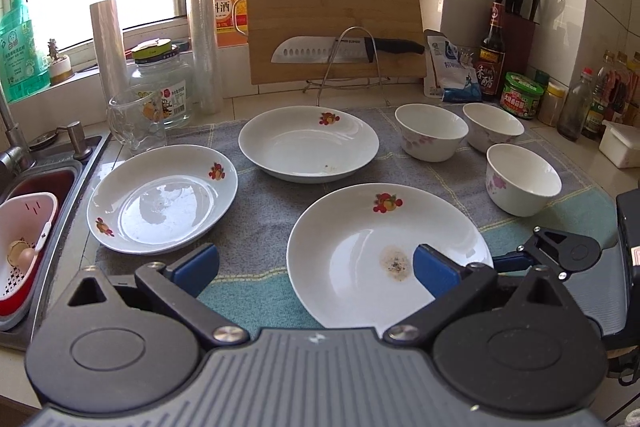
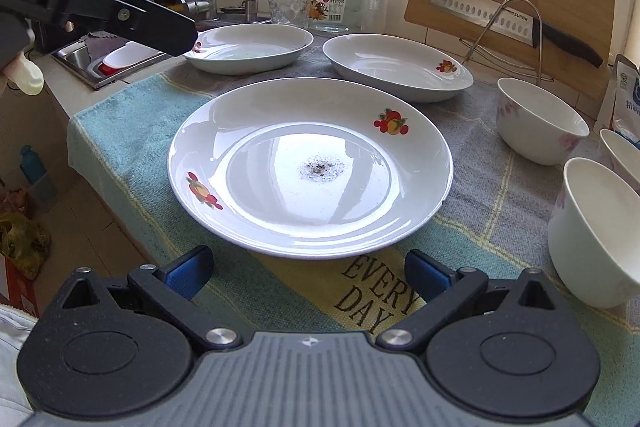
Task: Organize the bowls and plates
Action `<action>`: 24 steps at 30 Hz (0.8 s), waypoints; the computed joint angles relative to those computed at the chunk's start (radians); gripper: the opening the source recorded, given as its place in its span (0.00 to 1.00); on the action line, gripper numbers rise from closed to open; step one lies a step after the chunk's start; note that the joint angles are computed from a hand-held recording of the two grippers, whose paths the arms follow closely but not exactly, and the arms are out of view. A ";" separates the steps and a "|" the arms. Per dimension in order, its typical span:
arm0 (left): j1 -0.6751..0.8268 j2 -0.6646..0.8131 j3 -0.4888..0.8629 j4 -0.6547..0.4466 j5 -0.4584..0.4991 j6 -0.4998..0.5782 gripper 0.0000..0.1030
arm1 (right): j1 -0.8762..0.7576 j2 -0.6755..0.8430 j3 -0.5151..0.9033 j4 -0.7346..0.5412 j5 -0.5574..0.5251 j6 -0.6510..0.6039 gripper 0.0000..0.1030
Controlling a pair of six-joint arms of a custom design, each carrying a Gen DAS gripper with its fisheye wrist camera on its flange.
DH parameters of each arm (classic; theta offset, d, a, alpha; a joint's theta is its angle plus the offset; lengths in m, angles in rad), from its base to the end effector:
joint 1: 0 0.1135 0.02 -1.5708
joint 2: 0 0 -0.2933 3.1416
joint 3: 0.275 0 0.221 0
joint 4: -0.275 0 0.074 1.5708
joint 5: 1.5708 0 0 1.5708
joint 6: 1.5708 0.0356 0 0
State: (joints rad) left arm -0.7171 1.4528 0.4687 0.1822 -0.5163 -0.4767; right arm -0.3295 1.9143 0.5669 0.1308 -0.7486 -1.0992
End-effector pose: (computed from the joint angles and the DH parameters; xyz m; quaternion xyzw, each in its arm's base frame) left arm 0.1820 -0.1354 0.1854 0.0124 0.9013 -0.0081 0.4329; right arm 0.2530 -0.0609 0.1017 -0.4037 0.8250 0.1645 0.3597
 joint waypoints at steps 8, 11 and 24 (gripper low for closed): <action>0.204 0.129 0.064 0.110 0.305 0.190 0.99 | -0.017 0.034 -0.010 0.050 -0.055 -0.011 1.00; 0.263 0.198 0.121 0.096 0.401 0.278 0.99 | -0.020 0.040 -0.014 0.066 -0.064 -0.005 1.00; 0.481 0.480 0.484 -0.244 0.788 0.565 0.97 | -0.010 0.047 -0.083 0.235 -0.057 0.102 1.00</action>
